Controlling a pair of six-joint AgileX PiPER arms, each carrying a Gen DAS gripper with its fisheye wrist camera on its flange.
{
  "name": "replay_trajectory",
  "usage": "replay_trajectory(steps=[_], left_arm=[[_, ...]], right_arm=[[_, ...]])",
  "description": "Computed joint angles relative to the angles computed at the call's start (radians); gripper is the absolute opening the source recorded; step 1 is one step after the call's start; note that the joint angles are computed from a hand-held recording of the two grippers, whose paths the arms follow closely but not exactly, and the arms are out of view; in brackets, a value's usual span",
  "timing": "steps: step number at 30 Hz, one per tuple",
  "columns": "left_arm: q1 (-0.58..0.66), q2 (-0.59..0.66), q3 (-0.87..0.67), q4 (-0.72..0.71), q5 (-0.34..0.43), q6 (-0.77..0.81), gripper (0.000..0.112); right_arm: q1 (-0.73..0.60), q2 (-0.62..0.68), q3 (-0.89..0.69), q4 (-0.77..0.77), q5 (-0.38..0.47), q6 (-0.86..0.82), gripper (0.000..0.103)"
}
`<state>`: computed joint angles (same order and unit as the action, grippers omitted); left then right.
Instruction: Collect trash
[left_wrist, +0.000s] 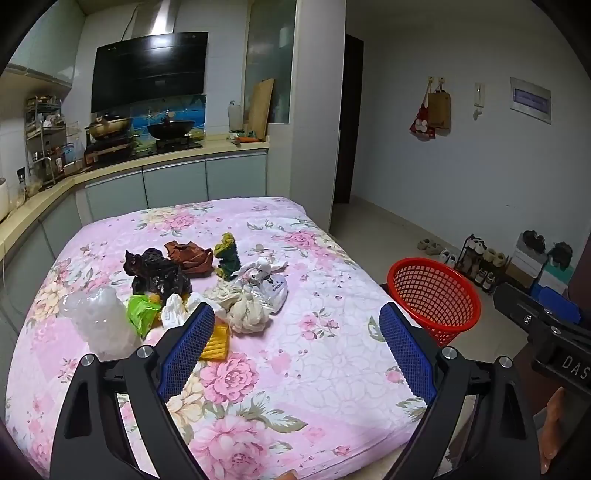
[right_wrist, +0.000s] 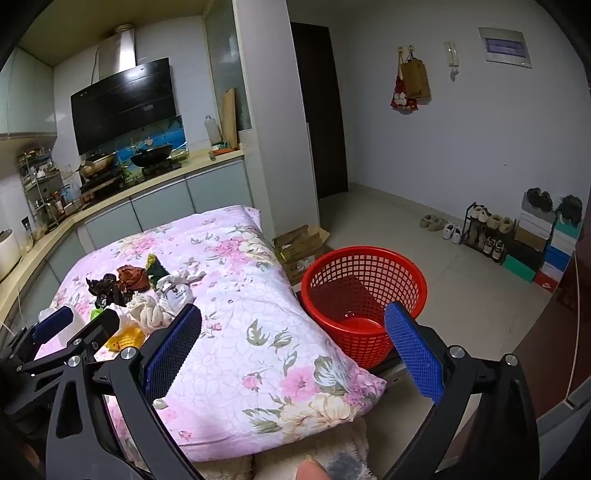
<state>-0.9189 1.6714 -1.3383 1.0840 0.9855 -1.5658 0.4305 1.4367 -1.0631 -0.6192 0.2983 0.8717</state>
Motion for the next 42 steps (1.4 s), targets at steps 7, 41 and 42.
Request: replay_trajectory(steps=[7,41,42], left_arm=[[0.007,0.031,-0.04,-0.018,-0.015,0.031,0.088],[-0.017,0.037,-0.067,0.004,0.021,0.016,0.088],[-0.017,0.039,-0.071,0.005,0.021,0.017,0.088]], right_arm=[[-0.015,0.012,-0.005,-0.007,-0.006,0.011,0.096],[-0.022,-0.005,0.014,-0.07,-0.038,0.063,0.096],[-0.013,-0.007,0.02,-0.114,-0.037,0.108,0.096]])
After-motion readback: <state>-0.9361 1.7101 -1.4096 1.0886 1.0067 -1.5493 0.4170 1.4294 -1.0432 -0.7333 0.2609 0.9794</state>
